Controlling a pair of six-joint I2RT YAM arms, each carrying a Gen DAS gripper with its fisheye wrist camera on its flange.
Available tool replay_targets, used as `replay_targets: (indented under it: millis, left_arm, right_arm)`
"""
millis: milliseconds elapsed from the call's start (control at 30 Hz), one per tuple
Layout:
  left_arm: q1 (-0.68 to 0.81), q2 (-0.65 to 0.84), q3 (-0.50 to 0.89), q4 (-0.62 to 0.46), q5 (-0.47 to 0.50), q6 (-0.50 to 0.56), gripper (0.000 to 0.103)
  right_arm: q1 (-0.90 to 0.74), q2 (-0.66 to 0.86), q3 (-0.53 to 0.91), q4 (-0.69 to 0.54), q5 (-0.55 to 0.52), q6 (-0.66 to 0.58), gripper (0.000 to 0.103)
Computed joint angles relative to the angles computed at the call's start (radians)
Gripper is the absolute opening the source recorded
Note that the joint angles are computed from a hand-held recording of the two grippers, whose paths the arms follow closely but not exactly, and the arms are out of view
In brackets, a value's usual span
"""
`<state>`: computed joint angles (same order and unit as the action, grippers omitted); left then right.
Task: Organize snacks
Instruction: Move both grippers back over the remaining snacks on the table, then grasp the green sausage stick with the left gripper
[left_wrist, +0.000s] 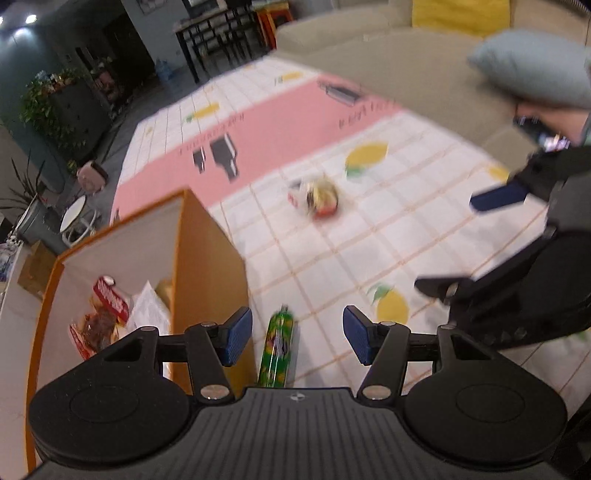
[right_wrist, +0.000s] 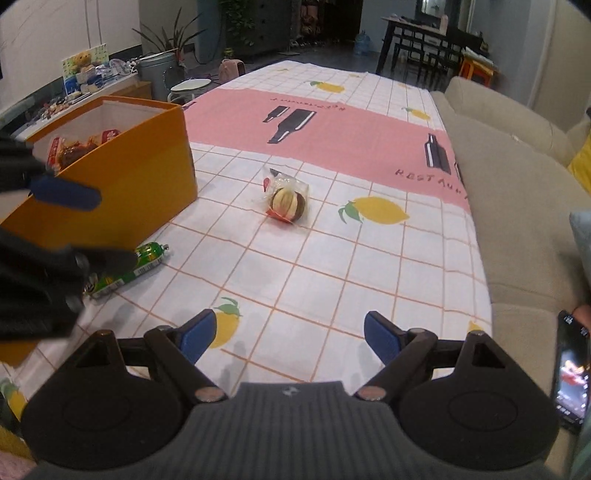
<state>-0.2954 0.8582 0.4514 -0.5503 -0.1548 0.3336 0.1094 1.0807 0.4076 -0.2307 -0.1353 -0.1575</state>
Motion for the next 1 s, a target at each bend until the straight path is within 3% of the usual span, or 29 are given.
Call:
replay_targets:
  millis: [167, 300, 533, 667, 800, 1000]
  left_arm:
    - [-0.176, 0.109, -0.067, 0.09, -0.278, -0.047, 0.044]
    - [-0.205, 0.207, -0.084, 0.136, -0.323, -0.086, 0.043]
    - [-0.152, 0.218, -0.11, 0.195, -0.295, -0.076, 0.037]
    - [-0.113, 0.191, -0.111, 0.195, -0.237, -0.105, 0.022]
    - [-0.016, 0.138, -0.112, 0.192, -0.088, -0.115, 0.022]
    - [-0.02, 0.172, -0.097, 0.239, 0.029, -0.184, 0.021]
  right_arm:
    - [0.016, 0.067, 0.003, 0.038, 0.004, 0.013, 0.084]
    - [0.025, 0.121, 0.008, 0.059, 0.006, 0.019, 0.084]
    - [0.019, 0.18, 0.011, 0.093, 0.002, 0.025, 0.084]
    - [0.025, 0.204, 0.014, 0.107, 0.003, 0.027, 0.084]
    - [0.028, 0.204, 0.012, 0.112, 0.005, 0.022, 0.084]
    - [0.018, 0.215, 0.015, 0.123, 0.004, 0.03, 0.082]
